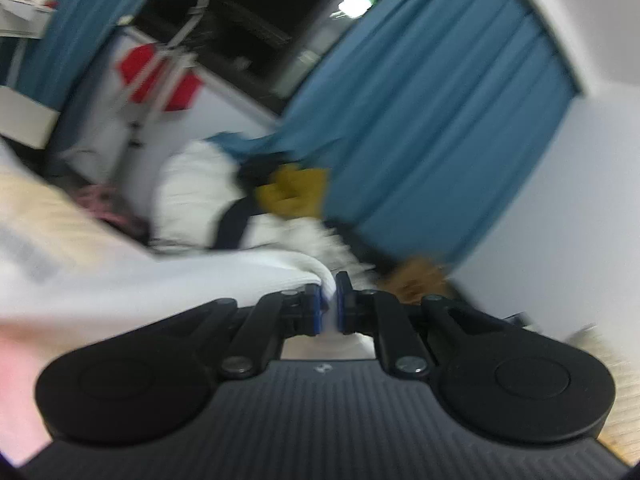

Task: Fold clothes

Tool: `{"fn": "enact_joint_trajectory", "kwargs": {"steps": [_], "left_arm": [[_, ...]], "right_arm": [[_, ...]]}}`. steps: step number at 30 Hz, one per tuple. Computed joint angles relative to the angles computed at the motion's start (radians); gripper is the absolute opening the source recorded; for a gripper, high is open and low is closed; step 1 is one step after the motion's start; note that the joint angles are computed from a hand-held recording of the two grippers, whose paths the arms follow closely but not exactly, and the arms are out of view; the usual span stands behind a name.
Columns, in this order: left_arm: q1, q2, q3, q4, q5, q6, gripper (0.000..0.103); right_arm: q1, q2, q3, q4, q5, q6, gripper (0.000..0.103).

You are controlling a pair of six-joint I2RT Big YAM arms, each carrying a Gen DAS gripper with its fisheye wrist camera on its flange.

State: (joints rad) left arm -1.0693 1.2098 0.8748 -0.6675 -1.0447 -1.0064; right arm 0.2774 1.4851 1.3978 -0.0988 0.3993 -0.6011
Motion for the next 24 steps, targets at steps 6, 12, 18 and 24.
{"fn": "enact_joint_trajectory", "kwargs": {"steps": [6, 12, 18, 24], "left_arm": [[0.004, 0.038, 0.026, -0.033, 0.035, 0.011, 0.091], [0.017, 0.034, 0.007, -0.009, 0.061, 0.002, 0.091], [0.036, 0.002, -0.024, 0.012, 0.086, -0.036, 0.091], [0.031, 0.007, -0.022, 0.008, 0.090, -0.045, 0.091]], "right_arm": [[-0.108, -0.008, 0.019, 0.027, 0.023, -0.185, 0.011], [-0.117, 0.059, 0.032, -0.064, 0.056, -0.245, 0.011], [-0.075, 0.062, 0.064, 0.195, 0.016, -0.133, 0.011], [-0.144, 0.070, -0.092, 0.494, -0.011, -0.213, 0.011]]}}
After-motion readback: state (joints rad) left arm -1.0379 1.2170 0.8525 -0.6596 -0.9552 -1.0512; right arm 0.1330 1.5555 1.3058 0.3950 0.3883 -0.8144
